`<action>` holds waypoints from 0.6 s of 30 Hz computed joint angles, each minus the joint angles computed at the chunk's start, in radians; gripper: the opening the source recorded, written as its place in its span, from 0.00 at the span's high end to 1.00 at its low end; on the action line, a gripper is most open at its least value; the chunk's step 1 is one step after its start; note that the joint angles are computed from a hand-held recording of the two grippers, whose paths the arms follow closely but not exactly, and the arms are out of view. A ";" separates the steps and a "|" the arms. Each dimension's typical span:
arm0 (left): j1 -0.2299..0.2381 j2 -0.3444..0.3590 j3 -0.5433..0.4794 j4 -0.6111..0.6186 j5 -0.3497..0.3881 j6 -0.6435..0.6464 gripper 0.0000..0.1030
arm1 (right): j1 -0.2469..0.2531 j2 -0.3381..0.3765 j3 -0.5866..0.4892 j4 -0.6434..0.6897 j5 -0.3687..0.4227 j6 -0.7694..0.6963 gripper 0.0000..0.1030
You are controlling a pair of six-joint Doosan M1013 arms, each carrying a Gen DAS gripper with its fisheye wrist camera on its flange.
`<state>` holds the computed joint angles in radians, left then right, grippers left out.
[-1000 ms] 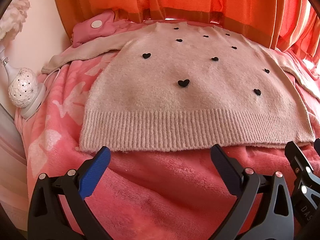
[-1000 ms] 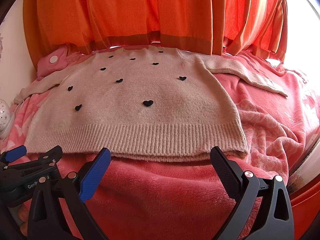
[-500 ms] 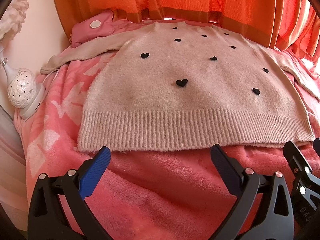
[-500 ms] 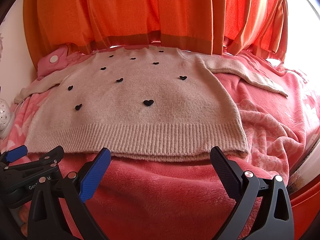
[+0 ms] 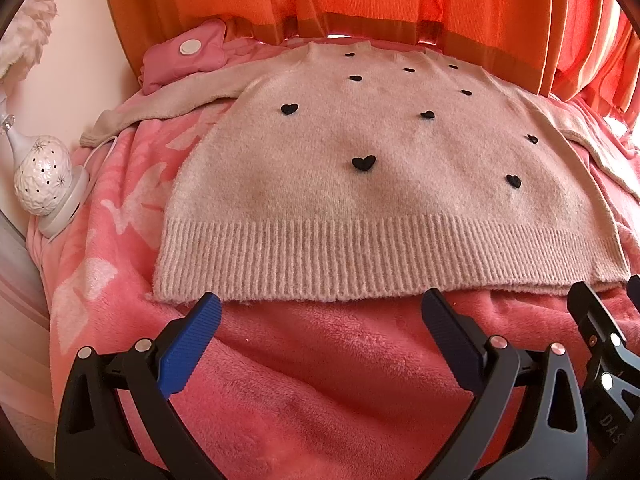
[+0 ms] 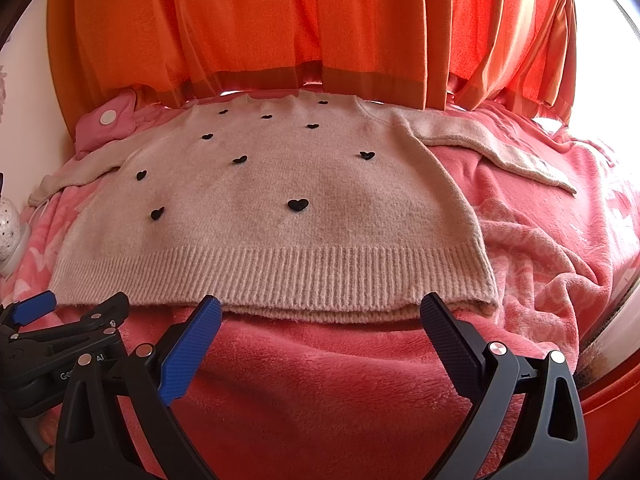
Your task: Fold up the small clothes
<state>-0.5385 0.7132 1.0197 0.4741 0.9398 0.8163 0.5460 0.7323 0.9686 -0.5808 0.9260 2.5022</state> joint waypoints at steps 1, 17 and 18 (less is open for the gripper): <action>0.000 -0.001 0.001 0.000 -0.001 0.000 0.05 | 0.000 0.001 -0.001 0.000 0.000 0.000 0.05; 0.002 0.000 0.004 -0.006 -0.004 0.007 0.05 | 0.001 0.004 -0.005 0.002 0.004 -0.004 0.05; 0.003 0.000 0.003 -0.006 -0.004 0.008 0.05 | 0.001 0.004 -0.005 0.002 0.004 -0.004 0.05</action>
<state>-0.5360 0.7135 1.0229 0.4680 0.9356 0.8239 0.5467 0.7361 0.9633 -0.5788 0.9301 2.4984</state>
